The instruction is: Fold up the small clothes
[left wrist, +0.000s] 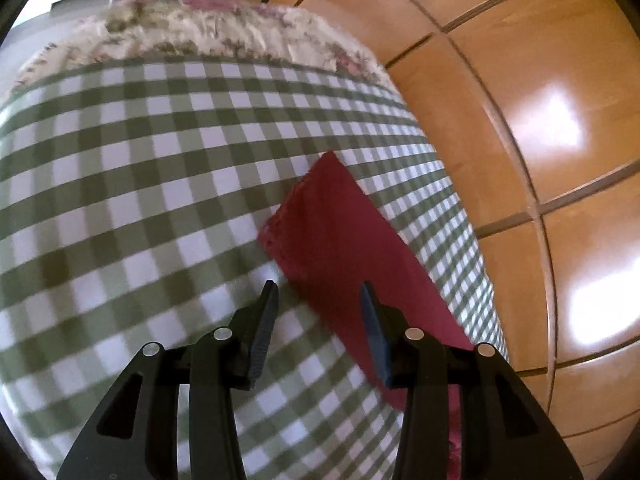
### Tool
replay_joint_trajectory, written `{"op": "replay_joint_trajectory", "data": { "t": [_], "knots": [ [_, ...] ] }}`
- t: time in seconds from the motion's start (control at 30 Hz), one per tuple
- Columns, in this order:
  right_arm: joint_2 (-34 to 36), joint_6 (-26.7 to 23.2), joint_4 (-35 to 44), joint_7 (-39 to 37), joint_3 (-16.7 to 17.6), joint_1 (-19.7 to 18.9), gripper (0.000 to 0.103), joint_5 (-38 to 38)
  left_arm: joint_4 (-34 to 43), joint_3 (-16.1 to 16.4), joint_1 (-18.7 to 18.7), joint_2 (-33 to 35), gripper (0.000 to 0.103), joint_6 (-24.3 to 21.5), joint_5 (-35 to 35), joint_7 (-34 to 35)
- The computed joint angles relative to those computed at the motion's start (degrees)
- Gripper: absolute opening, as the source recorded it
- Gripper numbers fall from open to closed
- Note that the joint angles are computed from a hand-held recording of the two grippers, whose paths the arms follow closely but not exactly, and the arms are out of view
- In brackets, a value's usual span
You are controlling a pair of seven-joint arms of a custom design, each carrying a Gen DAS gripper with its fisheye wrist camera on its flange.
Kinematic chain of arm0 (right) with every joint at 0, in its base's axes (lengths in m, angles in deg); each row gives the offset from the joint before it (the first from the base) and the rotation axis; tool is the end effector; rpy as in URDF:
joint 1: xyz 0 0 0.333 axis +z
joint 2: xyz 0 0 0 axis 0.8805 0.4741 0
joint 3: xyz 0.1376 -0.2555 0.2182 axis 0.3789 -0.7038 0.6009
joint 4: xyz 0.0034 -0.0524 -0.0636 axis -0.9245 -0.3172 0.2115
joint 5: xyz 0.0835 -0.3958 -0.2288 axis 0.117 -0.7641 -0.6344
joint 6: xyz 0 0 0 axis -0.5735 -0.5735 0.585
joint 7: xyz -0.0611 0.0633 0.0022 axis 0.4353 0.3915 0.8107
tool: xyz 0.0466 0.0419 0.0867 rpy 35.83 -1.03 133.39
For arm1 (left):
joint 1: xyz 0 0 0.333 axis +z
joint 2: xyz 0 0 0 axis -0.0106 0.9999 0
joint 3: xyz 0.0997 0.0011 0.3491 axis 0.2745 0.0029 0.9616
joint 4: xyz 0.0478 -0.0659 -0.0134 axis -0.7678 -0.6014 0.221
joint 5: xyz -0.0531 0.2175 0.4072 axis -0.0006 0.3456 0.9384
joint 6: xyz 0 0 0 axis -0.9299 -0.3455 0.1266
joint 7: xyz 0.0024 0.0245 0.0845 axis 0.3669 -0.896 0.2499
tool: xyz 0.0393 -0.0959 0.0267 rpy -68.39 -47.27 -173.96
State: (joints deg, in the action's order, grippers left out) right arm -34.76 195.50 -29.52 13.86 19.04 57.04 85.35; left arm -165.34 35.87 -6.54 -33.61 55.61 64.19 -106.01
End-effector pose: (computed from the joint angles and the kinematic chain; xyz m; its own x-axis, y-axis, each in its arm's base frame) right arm 0.7300 -0.0433 0.3860 0.5278 -0.8486 0.0355 -0.6140 -0.4101 -0.6744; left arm 0.4732 -0.2127 0.4491 0.7996 -0.0811 0.5951 0.1284 -0.9449 -0.3013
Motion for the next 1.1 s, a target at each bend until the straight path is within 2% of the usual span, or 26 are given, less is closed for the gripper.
{"op": "replay_joint_trajectory", "data": {
  "t": [0.03,0.07,0.1,0.17,0.2,0.33,0.43,0.57,0.67,0.77,0.87,0.97,1.03,1.07,1.1],
  "knots": [
    [0.03,0.13,-0.01,-0.03,0.04,0.03,0.101,0.04,-0.17,0.39,0.03,0.09,0.041,0.01,-0.47,0.59],
    [0.02,0.27,-0.06,-0.12,0.09,0.03,0.101,0.11,-0.22,0.82,0.08,0.23,0.033,0.09,-0.91,1.53],
    [0.03,0.45,-0.1,-0.2,0.13,0.05,0.101,0.18,0.34,1.34,-0.31,0.56,0.018,-1.31,-2.79,4.01],
    [0.08,0.49,-0.06,-0.37,0.2,-0.04,0.101,0.39,1.24,1.78,-0.61,0.89,0.007,-2.83,-4.65,7.21],
    [0.11,0.48,-0.05,-0.43,0.24,-0.08,0.101,0.52,1.78,1.23,-0.41,0.82,0.006,-3.75,-3.9,7.03],
    [0.17,0.58,-0.04,-0.79,0.35,-0.17,0.101,0.94,5.46,-0.82,-0.28,1.6,0.006,-5.66,2.39,6.95],
    [0.21,0.37,0.04,-0.87,0.33,-0.22,0.101,1.09,10.8,-1.62,-1.21,4.84,0.006,-5.62,8.03,8.81],
    [0.22,0.23,0.11,-0.81,0.3,-0.23,0.101,1.26,20.72,-1.29,-4.0,12.97,0.006,-3.45,14.77,13.06],
    [0.22,-0.1,0.19,-0.75,0.27,-0.29,0.101,1.4,28.85,-0.32,-6.97,20.52,0.006,-2.13,16.86,18.13],
    [0.23,-0.5,0.3,-0.67,0.21,-0.36,0.101,1.55,37.86,0.45,-9.98,29.13,0.006,-0.06,15.95,26.1],
    [0.28,-1.01,0.45,-0.53,0.13,-0.42,0.101,1.63,46.1,0.66,-12.12,37.27,0.006,2.05,11.85,34.77],
    [0.26,-1.42,0.47,-0.53,0.11,-0.51,0.101,1.93,53.32,0.37,-14.27,43.9,0.007,0.62,7.25,44.08],
    [0.23,-1.66,0.49,-0.44,0.04,-0.49,0.101,1.97,56.0,0.27,-15.48,46.33,0.024,-0.69,4.55,49.15],
    [0.25,-1.92,0.56,-0.2,-0.05,-0.45,0.101,1.8,55.96,0.48,-15.95,46.62,0.031,0.04,3.79,50.18],
    [0.34,-2.51,0.81,0.33,-0.24,-0.42,0.101,1.4,55.38,1.06,-16.85,46.34,0.032,0.74,3.78,49.97]
  ]
}}
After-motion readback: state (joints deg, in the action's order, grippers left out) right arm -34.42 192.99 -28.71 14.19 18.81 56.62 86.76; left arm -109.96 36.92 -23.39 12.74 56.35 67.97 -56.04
